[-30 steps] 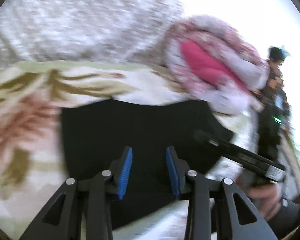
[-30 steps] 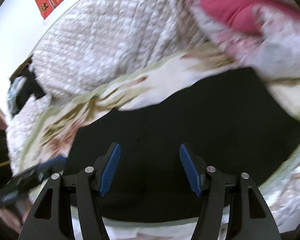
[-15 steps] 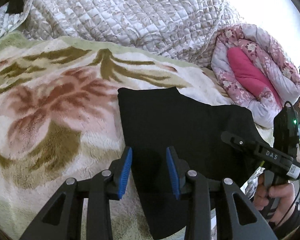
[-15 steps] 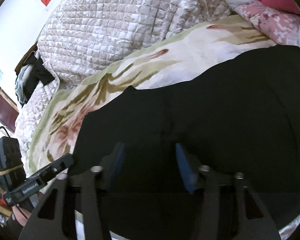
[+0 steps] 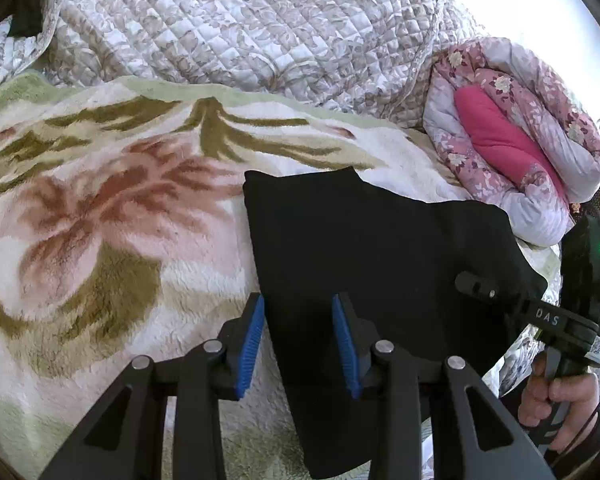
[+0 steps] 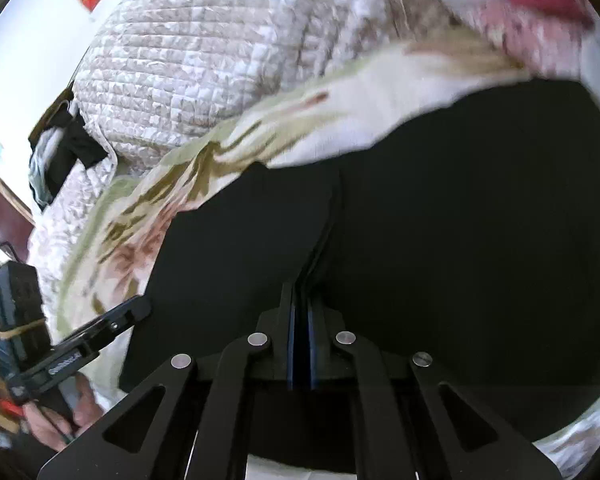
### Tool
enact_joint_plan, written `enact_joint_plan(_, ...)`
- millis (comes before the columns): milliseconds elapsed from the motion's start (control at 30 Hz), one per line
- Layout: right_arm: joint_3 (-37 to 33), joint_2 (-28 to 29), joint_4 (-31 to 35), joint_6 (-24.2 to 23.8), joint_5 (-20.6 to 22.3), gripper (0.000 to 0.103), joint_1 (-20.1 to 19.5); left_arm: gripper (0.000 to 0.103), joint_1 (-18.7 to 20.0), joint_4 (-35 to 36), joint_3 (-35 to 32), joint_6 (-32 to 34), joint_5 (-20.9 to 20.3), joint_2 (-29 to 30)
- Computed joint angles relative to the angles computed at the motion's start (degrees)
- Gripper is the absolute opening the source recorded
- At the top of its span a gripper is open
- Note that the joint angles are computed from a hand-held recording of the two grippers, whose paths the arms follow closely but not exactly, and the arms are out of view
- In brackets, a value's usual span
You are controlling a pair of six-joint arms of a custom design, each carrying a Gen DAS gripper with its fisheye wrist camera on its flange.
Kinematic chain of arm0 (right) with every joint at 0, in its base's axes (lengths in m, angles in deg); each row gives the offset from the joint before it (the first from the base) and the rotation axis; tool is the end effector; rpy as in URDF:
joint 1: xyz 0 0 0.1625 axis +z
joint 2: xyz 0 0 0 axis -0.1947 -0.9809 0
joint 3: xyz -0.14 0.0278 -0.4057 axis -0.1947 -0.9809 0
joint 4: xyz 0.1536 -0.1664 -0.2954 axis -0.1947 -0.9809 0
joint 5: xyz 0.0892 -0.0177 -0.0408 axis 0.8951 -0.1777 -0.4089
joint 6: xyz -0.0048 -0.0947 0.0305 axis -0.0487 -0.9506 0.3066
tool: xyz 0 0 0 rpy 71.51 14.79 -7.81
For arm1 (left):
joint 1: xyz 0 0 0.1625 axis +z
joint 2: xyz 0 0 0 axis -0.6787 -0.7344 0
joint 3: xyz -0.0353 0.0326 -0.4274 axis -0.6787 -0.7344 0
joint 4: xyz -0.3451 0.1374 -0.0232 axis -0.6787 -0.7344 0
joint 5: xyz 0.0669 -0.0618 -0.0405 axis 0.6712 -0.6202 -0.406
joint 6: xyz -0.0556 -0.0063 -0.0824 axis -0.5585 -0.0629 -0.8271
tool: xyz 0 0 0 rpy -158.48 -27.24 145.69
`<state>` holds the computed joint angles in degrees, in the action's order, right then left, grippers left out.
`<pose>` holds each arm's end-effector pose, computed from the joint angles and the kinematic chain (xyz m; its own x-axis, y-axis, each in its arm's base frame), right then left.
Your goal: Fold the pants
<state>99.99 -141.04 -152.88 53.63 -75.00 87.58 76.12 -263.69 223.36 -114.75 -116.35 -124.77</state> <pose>0.0416 -0.3597 0.2081 -0.9393 -0.0875 0.3319 -0.2605 0.8113 -0.5234 -0.1929 -0.3610 0.0451 -0.8791 0.2068 -0.4295 0.4122 0.7824 -0.4669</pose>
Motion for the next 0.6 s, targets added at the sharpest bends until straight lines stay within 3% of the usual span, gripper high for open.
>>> enact_joint_plan(267, 0.2, 0.1, -0.9, -0.4, -2.1, 0.005, 0.2, 0.038, -1.0, 0.0, 0.2, 0.4, 1.2, -0.1)
enact_joint_plan(367, 0.6, 1.0, -5.6, -0.5, -5.7, 0.005, 1.3, 0.038, -1.3, -0.1, 0.5, 0.5, 1.8, -0.3)
enact_joint_plan(433, 1.5, 2.4, -12.3, -2.0, -7.6, 0.005, 2.4, 0.038, -1.6, -0.4, 0.6, 0.3, 2.3, -0.4)
enact_joint_plan(500, 2.3, 0.8, -12.0, -3.7, -2.8, 0.005, 1.6, 0.038, -1.8, -1.3, 0.8, 0.9, 2.1, -0.5)
enact_joint_plan(600, 1.3, 1.3, -6.1, -5.7, -1.8, 0.005, 2.4, 0.038, -2.4, -2.3, 0.9, 1.8, 1.1, 0.3)
